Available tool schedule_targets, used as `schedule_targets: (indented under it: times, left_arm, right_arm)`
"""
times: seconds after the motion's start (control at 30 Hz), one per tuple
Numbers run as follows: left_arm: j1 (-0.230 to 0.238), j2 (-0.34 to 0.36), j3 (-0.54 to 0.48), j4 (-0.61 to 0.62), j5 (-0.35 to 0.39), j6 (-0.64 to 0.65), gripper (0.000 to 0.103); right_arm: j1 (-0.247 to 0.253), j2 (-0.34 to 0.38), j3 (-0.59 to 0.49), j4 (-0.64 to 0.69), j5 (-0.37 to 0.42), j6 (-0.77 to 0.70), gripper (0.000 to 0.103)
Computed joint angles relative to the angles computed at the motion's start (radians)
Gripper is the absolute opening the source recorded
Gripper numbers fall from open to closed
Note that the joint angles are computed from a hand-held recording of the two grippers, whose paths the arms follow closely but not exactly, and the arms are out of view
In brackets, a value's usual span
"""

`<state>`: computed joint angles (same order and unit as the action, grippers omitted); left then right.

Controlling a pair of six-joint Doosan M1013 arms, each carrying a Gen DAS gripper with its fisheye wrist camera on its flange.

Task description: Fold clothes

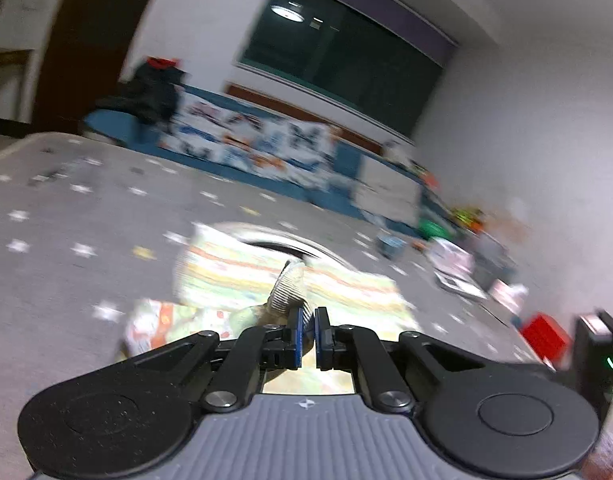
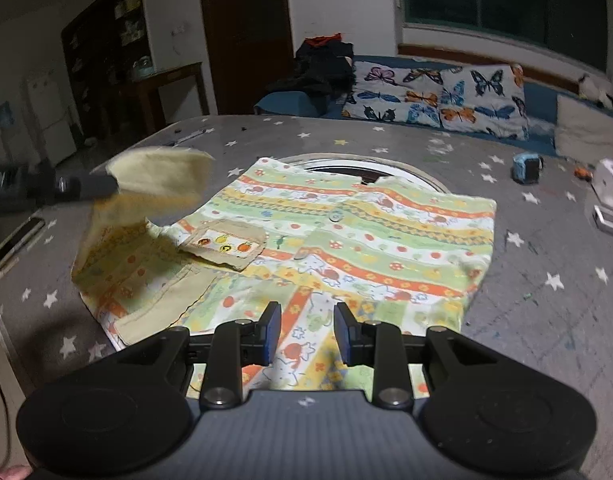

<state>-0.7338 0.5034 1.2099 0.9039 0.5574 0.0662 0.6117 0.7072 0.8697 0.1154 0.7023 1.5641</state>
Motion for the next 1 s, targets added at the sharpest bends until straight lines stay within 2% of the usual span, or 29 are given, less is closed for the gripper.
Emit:
schedule_targets:
  times: [0.13, 0.23, 0.47, 0.57, 0.77, 1.0]
  left_arm:
    - [-0.006, 0.037, -0.046, -0.177, -0.032, 0.216, 0.006]
    - [-0.008, 0.053, -0.056, -0.269, -0.043, 0.323, 0.006]
    - [-0.004, 0.062, -0.053, -0.435, -0.026, 0.508, 0.009]
    - [-0.007, 0.058, -0.045, -0.448, -0.019, 0.547, 0.009]
    - [-0.009, 0.025, -0.005, -0.359, -0.007, 0.496, 0.014]
    - [0.000, -0.009, 0.041, -0.202, 0.071, 0.297, 0.014]
  right_arm:
    - [-0.011, 0.001, -0.010, 0.020, 0.014, 0.020, 0.028]
    - [-0.018, -0.004, -0.007, 0.050, 0.004, 0.025, 0.028]
    - [-0.031, 0.009, -0.017, 0.168, 0.026, 0.022, 0.028]
    - [-0.035, 0.022, -0.034, 0.210, 0.056, 0.027, 0.029]
    - [-0.037, 0.041, -0.054, 0.251, 0.103, 0.034, 0.029]
    - [-0.027, 0.058, -0.069, 0.216, 0.115, 0.068, 0.028]
